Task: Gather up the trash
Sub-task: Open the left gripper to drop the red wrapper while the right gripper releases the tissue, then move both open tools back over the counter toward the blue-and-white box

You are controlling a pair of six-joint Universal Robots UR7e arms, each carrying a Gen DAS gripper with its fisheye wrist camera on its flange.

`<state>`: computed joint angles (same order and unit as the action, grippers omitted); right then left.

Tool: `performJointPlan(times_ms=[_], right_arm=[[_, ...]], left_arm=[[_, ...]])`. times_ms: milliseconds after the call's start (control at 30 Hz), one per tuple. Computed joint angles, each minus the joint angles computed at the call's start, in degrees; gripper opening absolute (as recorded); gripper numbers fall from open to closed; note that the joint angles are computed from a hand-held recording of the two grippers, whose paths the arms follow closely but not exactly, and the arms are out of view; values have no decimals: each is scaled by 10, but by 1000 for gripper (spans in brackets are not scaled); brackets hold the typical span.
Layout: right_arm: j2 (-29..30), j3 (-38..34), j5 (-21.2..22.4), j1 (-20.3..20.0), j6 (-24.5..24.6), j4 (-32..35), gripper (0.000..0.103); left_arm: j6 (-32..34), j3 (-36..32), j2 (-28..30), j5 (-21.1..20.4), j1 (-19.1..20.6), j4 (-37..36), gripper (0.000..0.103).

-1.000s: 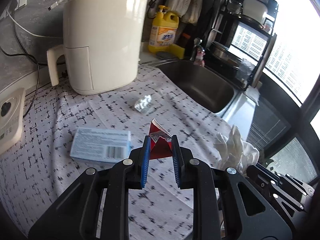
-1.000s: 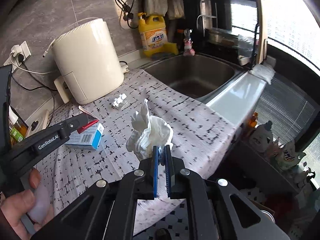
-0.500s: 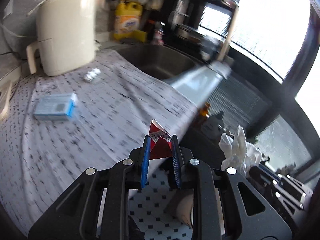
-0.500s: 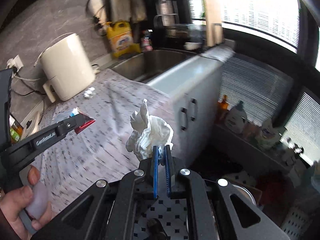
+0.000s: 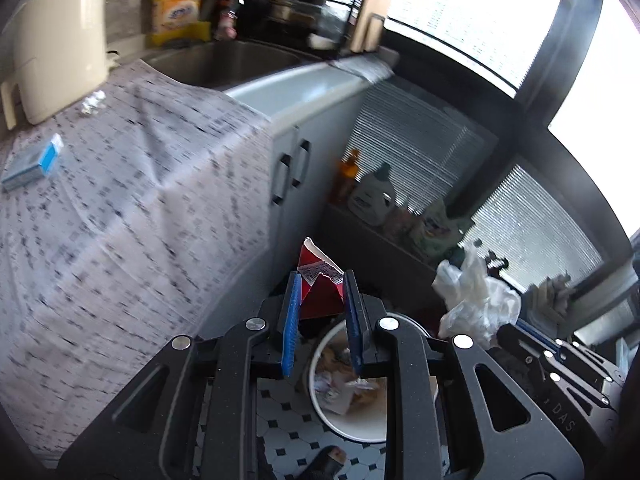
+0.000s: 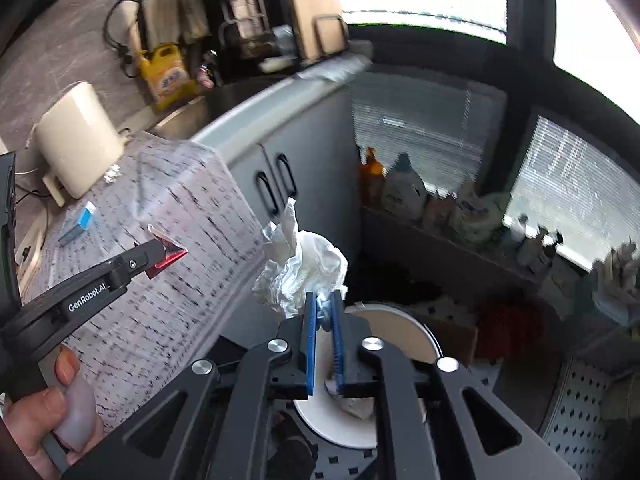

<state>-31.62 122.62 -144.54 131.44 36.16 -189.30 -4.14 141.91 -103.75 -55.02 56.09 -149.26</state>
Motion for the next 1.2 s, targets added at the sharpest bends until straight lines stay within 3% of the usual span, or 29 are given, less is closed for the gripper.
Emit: performJointPlan(times_ms=[33, 100, 133, 400, 600, 633, 700, 767, 1033, 1200], right_arm=[[-7, 14, 3, -5, 23, 9, 13], [-10, 34, 2, -8, 42, -1, 36], [-11, 45, -2, -8, 52, -5, 38], [-14, 98, 0, -13, 108, -8, 39], [-35, 138, -16, -9, 169, 19, 39], [-38, 142, -18, -10, 175, 23, 39], [-44, 153, -21, -11, 191, 29, 39], [-48, 161, -21, -12, 200, 34, 39], [-49, 160, -19, -11, 182, 15, 39], [-47, 137, -15, -8, 127, -8, 39]], left_arm=[[-4, 6, 5, -3, -3, -2, 21], [-11, 18, 15, -10, -8, -7, 21], [-12, 23, 18, -12, -9, -9, 21], [-27, 59, 58, -43, -15, -32, 21], [-34, 73, 97, -91, -18, -53, 23], [-36, 76, 105, -95, -20, -58, 26], [-39, 79, 112, -95, -23, -61, 47], [-45, 83, 116, -97, -26, -70, 50], [-64, 82, 74, -64, -48, -28, 64], [-67, 71, 34, -40, -55, 3, 70]])
